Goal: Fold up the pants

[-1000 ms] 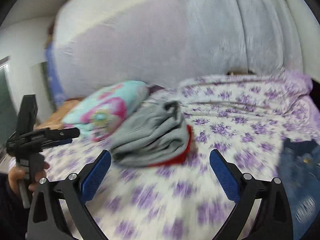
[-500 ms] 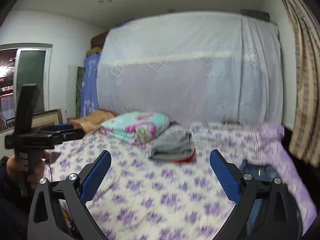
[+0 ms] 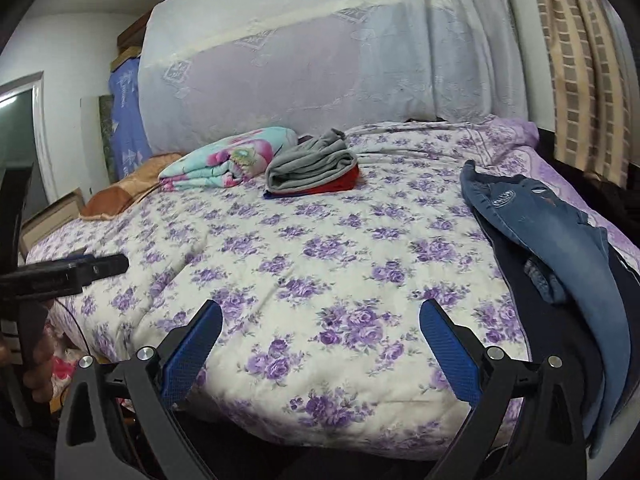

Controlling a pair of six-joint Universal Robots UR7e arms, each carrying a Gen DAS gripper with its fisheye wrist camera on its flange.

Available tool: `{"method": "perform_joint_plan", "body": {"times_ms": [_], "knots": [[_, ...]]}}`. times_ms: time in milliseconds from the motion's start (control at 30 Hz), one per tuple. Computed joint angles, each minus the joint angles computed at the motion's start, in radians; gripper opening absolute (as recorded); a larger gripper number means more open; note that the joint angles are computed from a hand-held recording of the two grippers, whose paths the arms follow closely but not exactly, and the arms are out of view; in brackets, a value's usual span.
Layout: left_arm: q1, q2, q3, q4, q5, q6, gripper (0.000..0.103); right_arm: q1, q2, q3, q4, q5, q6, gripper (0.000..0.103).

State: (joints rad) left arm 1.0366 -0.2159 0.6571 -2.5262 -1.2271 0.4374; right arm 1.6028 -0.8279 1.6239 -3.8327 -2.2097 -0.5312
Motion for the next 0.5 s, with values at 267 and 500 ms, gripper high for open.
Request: {"method": "perform_joint_plan", "body": {"times_ms": [267, 500], "knots": [[-0.004, -0.009, 0.036, -0.058, -0.002, 0.042, 0.098, 0.011, 0.019, -0.02, -0.041, -0.002, -0.056, 0.1], [-0.001, -0.019, 0.041, -0.06, -0.026, 0.028, 0.098, 0.011, 0.016, -0.015, -0.049, 0.004, -0.054, 0.1]]}}
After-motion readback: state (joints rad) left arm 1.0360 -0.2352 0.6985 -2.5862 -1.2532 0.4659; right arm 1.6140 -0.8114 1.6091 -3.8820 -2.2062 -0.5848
